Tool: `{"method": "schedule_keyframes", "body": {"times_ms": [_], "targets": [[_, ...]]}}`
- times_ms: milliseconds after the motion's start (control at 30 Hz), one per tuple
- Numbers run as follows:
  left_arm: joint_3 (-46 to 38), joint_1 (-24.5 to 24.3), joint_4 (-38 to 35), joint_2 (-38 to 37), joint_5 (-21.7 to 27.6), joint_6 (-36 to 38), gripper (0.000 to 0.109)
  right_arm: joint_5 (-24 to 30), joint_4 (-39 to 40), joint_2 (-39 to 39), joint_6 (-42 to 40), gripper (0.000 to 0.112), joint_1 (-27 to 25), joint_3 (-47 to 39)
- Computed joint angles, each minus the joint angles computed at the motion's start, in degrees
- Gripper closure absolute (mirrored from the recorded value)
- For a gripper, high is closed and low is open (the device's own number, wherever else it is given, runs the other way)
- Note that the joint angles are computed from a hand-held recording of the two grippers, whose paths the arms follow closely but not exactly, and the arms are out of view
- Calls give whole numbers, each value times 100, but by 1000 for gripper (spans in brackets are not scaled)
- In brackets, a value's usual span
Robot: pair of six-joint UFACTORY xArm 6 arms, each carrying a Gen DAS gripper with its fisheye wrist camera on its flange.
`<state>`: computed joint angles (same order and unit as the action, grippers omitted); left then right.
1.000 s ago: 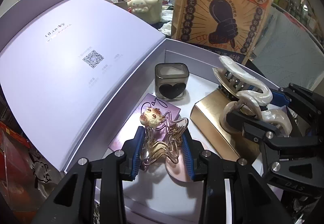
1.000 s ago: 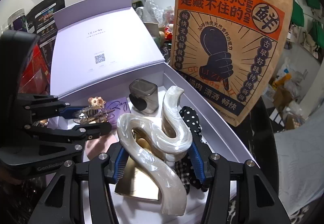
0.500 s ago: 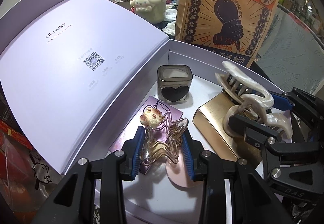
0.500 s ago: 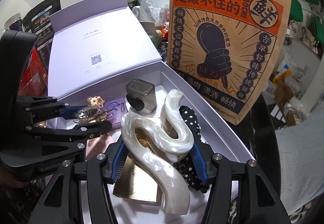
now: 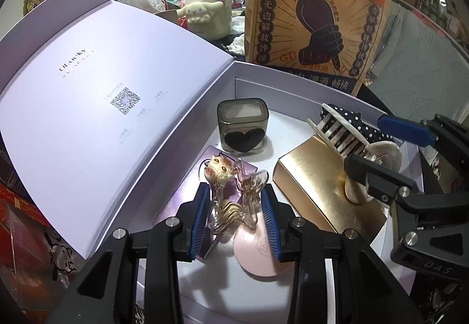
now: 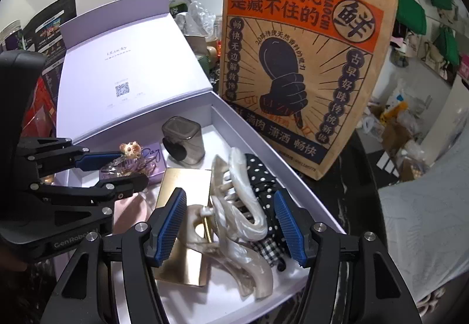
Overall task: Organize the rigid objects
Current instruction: 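Open the left tool to release the cat clip while the right tool releases the claw clip, then withdraw both open tools from the lavender box back over the table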
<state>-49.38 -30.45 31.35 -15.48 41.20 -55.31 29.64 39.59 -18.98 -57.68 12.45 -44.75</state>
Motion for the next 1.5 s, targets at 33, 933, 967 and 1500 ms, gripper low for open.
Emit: {"method": "schedule_keyframes", "body": {"times_ms": [33, 933, 967, 1500], "targets": [[-12, -3, -51, 18, 18, 33, 74, -10, -22, -20, 8, 50, -6, 14], [-530, -443, 110, -11, 598, -398, 11, 130, 2, -592, 29, 47, -290, 249], [-324, -442, 105, -269, 669, -386, 11, 142, -3, -610, 30, 47, -300, 251], [-144, -844, 695, -928, 1177, -1001, 11, 719, 90, -1245, 53, 38, -504, 286]]}}
